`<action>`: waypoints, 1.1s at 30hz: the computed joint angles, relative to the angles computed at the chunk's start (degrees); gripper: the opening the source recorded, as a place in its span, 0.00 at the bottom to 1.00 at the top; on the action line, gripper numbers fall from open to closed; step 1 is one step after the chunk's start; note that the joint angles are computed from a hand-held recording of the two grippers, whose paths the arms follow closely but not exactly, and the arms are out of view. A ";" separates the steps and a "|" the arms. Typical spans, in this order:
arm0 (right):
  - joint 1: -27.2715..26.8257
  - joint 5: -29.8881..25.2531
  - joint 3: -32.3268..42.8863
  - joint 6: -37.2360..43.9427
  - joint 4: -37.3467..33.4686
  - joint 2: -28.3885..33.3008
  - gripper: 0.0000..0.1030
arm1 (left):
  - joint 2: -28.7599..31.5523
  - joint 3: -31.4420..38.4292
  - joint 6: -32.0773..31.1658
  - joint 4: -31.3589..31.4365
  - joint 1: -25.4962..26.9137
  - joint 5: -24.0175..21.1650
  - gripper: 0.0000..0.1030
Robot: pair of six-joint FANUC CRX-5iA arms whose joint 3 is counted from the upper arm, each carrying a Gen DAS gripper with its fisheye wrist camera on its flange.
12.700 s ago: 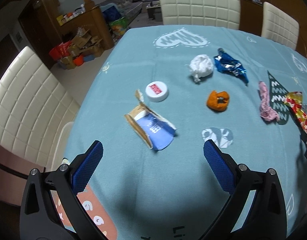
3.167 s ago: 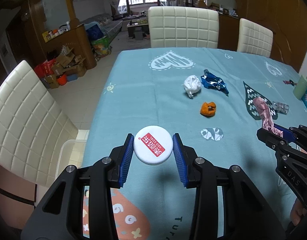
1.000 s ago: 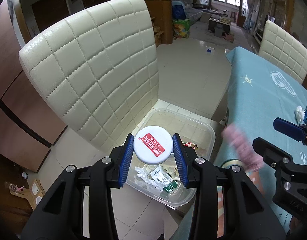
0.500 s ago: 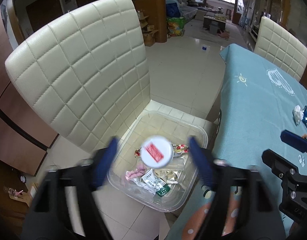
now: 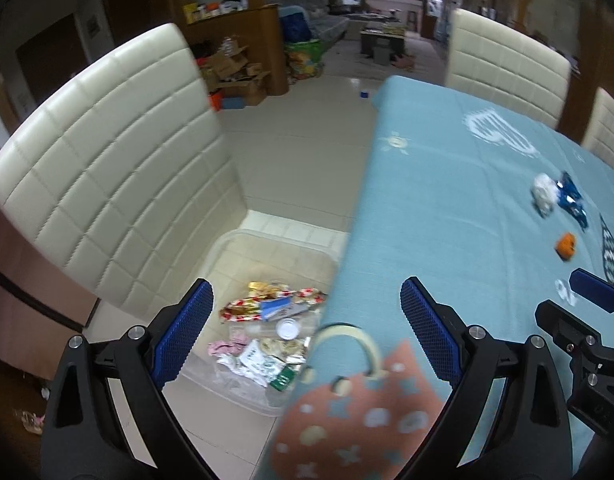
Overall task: Collect trash
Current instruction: 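Move both tools back over the table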
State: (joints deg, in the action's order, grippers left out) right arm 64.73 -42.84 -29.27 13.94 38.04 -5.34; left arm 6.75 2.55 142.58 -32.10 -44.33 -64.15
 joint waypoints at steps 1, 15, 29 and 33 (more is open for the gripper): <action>0.13 -1.06 -1.44 -1.59 0.40 -1.44 0.54 | 1.17 1.18 -0.89 0.37 -0.89 0.35 0.91; 2.56 -20.49 -17.66 -19.38 0.88 -23.59 0.70 | 15.87 17.93 -12.10 5.71 -8.21 2.29 0.96; -1.07 -28.41 -25.14 -23.15 -0.33 -36.92 0.91 | 29.40 34.82 -18.65 8.58 -9.77 -2.97 0.96; -6.47 -26.84 -25.73 -20.84 -0.60 -36.64 0.91 | 32.26 38.16 -19.43 9.05 -9.53 -4.60 0.96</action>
